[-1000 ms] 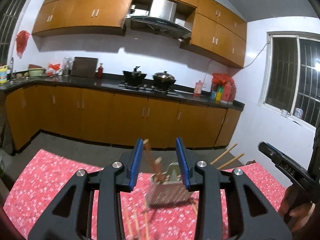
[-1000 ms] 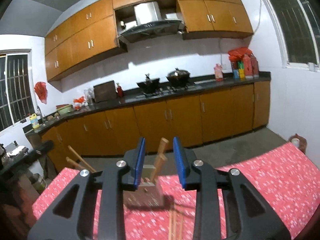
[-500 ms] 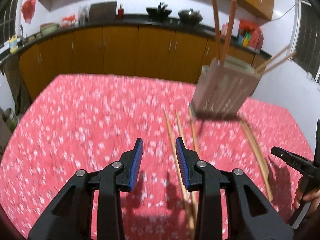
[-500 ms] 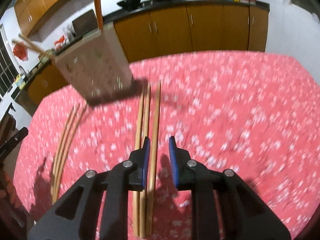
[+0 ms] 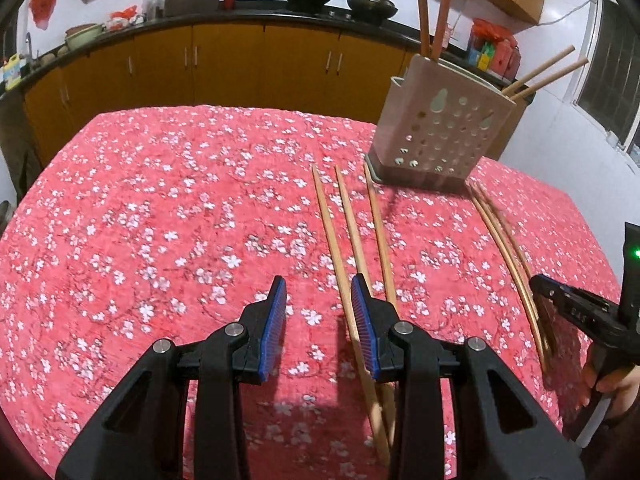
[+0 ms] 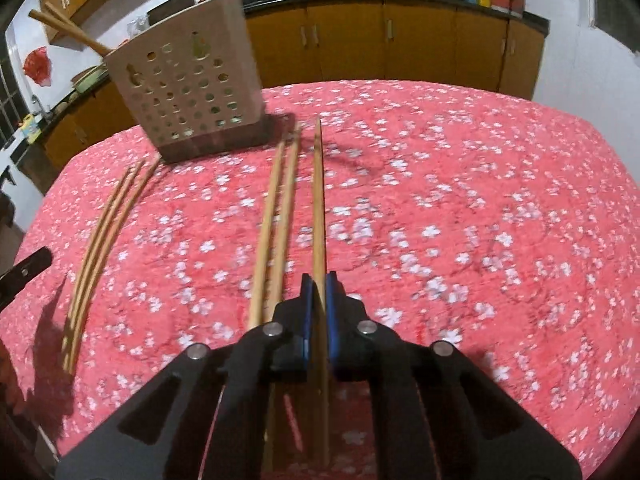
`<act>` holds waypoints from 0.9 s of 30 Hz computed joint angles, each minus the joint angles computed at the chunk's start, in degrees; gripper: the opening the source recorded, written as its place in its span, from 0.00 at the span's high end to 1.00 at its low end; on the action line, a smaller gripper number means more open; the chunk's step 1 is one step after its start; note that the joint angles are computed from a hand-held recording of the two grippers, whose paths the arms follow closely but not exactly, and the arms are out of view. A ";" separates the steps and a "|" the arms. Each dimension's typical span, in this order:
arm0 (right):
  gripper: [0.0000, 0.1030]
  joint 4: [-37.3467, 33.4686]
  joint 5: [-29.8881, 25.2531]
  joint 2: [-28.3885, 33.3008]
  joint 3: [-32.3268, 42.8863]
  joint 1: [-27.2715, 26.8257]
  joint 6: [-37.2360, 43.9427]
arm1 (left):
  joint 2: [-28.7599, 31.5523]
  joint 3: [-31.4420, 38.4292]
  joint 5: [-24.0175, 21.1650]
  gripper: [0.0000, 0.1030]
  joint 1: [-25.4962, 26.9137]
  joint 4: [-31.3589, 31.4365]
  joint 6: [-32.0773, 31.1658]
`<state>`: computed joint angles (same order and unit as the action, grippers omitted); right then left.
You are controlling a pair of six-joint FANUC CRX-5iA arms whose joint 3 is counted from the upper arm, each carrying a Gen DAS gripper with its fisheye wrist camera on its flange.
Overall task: Organize utensils
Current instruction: 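Close the right tool on a chopstick while the left tool grasps another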
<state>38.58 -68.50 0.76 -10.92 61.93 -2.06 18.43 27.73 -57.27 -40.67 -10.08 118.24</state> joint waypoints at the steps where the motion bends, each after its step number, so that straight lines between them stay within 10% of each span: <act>1: 0.92 0.14 -0.44 -0.08 -0.10 -0.16 -0.45 | 0.12 0.04 0.06 0.66 0.02 0.35 -0.21; 27: 0.91 0.64 -1.76 -2.00 -2.19 1.64 -3.65 | 4.30 4.59 -6.21 0.89 -4.06 -3.77 -2.39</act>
